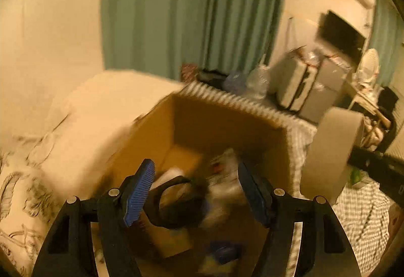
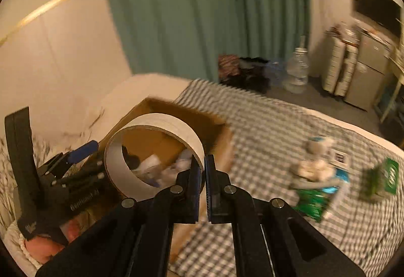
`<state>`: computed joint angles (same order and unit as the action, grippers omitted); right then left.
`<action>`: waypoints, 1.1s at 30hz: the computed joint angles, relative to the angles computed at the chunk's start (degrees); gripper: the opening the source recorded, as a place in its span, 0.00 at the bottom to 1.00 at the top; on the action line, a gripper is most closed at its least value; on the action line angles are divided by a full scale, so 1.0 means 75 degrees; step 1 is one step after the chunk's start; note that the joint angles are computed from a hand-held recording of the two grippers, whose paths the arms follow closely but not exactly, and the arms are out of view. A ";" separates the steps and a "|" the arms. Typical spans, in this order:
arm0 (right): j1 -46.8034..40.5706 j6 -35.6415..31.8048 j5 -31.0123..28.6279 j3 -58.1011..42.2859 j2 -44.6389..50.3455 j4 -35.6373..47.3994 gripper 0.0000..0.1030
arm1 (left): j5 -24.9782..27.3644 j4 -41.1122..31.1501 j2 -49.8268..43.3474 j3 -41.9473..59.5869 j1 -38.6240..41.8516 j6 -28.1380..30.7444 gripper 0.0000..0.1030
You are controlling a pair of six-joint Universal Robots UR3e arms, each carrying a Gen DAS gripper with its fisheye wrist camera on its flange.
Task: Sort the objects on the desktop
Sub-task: 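Carry the black object with the left tool while the right carries the tape roll, then open both tools over the cardboard box and withdraw toward the bed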
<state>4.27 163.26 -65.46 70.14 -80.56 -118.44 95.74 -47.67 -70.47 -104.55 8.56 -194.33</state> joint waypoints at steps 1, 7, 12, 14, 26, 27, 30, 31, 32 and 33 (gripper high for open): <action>0.0360 0.0264 -0.0386 0.0027 0.0165 -0.0316 0.03 | -0.0200 -0.0036 0.0219 -0.0274 0.0298 0.0099 0.68; 0.0799 0.0621 -0.0889 0.0701 0.0000 -0.1440 0.80 | -0.0831 -0.0490 0.0713 -0.0713 0.1139 0.0812 0.86; -0.0650 0.0543 -0.0049 0.1834 -0.1244 -0.1906 0.79 | -0.0462 -0.0769 0.0698 -0.0347 0.0521 0.0803 0.90; -0.1749 0.0203 0.0459 0.2400 -0.1963 -0.1827 0.79 | -0.0118 -0.0800 0.0595 -0.0109 0.0061 0.0793 0.94; -0.7619 -0.1882 0.2289 0.5627 -0.4030 -0.4654 1.00 | 0.1038 -0.0088 -0.1685 0.3185 -0.3276 -0.1749 1.00; -0.7730 -0.2003 0.2307 0.5760 -0.3975 -0.4799 1.00 | 0.0997 -0.0296 -0.2207 0.3801 -0.3474 -0.1903 1.00; -0.7866 -0.2152 0.2199 0.6062 -0.3569 -0.4924 1.00 | 0.1538 -0.1175 -0.4038 0.5952 -0.4209 -0.2002 1.00; -0.7892 -0.2126 0.2207 0.6196 -0.3418 -0.4951 1.00 | 0.1726 -0.1581 -0.4674 0.6752 -0.4427 -0.1968 1.00; -0.7830 -0.2083 0.2106 0.6284 -0.3137 -0.4987 1.00 | 0.1814 -0.1882 -0.5383 0.7552 -0.4599 -0.1810 1.00; -0.7879 -0.2147 0.2092 0.6349 -0.3025 -0.4932 1.00 | 0.1879 -0.2119 -0.6172 0.8352 -0.4767 -0.1624 1.00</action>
<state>-54.82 147.15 -49.77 117.76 -103.25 -155.43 109.84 -63.56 -116.76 -41.91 -27.19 -206.51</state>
